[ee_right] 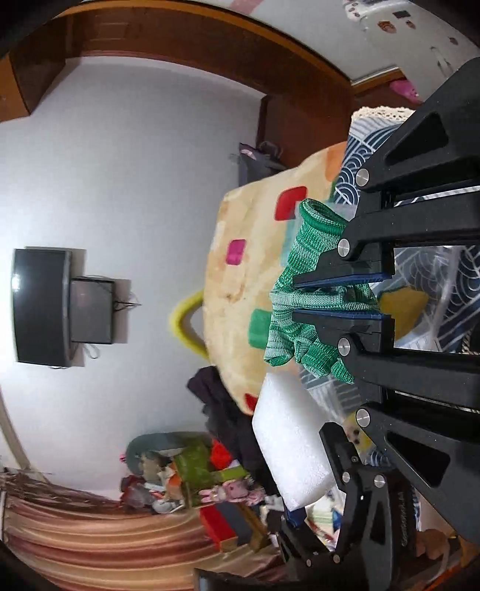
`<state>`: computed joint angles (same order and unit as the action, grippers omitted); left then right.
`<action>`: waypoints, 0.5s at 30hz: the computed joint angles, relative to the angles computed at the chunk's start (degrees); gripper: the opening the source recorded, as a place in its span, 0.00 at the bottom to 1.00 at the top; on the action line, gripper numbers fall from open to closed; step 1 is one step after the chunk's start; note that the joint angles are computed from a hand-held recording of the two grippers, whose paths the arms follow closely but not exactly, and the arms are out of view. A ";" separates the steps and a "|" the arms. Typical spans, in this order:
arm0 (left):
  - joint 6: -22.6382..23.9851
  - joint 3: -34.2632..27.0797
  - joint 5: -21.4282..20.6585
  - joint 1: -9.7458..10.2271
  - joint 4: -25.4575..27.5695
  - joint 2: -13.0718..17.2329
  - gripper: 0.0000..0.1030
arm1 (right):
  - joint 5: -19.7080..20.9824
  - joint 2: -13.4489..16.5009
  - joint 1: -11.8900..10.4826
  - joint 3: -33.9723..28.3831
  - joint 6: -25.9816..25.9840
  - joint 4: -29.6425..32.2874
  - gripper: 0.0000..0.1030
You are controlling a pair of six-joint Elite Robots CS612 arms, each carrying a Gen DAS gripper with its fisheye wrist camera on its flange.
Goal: Organize soft objects
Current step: 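Lower the foam block into the box with the left gripper while the right drops the glove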
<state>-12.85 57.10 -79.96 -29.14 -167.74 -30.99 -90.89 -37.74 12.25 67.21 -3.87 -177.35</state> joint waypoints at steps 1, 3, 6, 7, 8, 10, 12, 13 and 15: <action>-0.20 -1.30 -0.76 0.19 1.71 0.64 0.79 | -0.07 0.27 -0.04 -0.59 0.00 1.28 0.10; -0.37 -3.52 -1.73 0.44 4.17 1.76 0.79 | -1.86 1.17 0.10 -2.39 -0.57 5.08 0.10; -0.52 -6.45 -3.01 0.67 7.94 3.23 0.79 | -3.50 2.10 0.16 -4.58 -1.46 10.18 0.10; -0.49 -7.30 -3.48 0.71 8.97 3.67 0.79 | -3.62 2.37 0.10 -5.32 -1.47 11.80 0.10; -0.34 -7.94 -3.67 0.73 9.70 4.04 0.79 | -3.77 2.54 0.08 -5.67 -1.56 13.05 0.10; 0.19 -8.61 -3.68 0.72 10.67 4.49 0.79 | -4.13 2.72 0.07 -6.27 -1.65 14.79 0.11; 0.34 -9.36 -3.84 0.69 11.92 4.90 0.79 | -3.71 2.64 -0.07 -6.35 -1.57 16.46 0.13; 0.26 -9.79 -4.23 0.73 12.71 5.09 0.79 | -3.21 2.49 -0.16 -6.21 -1.51 16.81 0.15; -0.02 -10.22 -5.32 0.87 13.58 5.30 0.79 | -2.60 2.31 -0.30 -5.88 -1.42 16.61 0.20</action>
<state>-12.87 46.87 -85.27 -28.27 -154.16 -25.69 -93.49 -35.44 11.95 61.33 -5.29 -160.73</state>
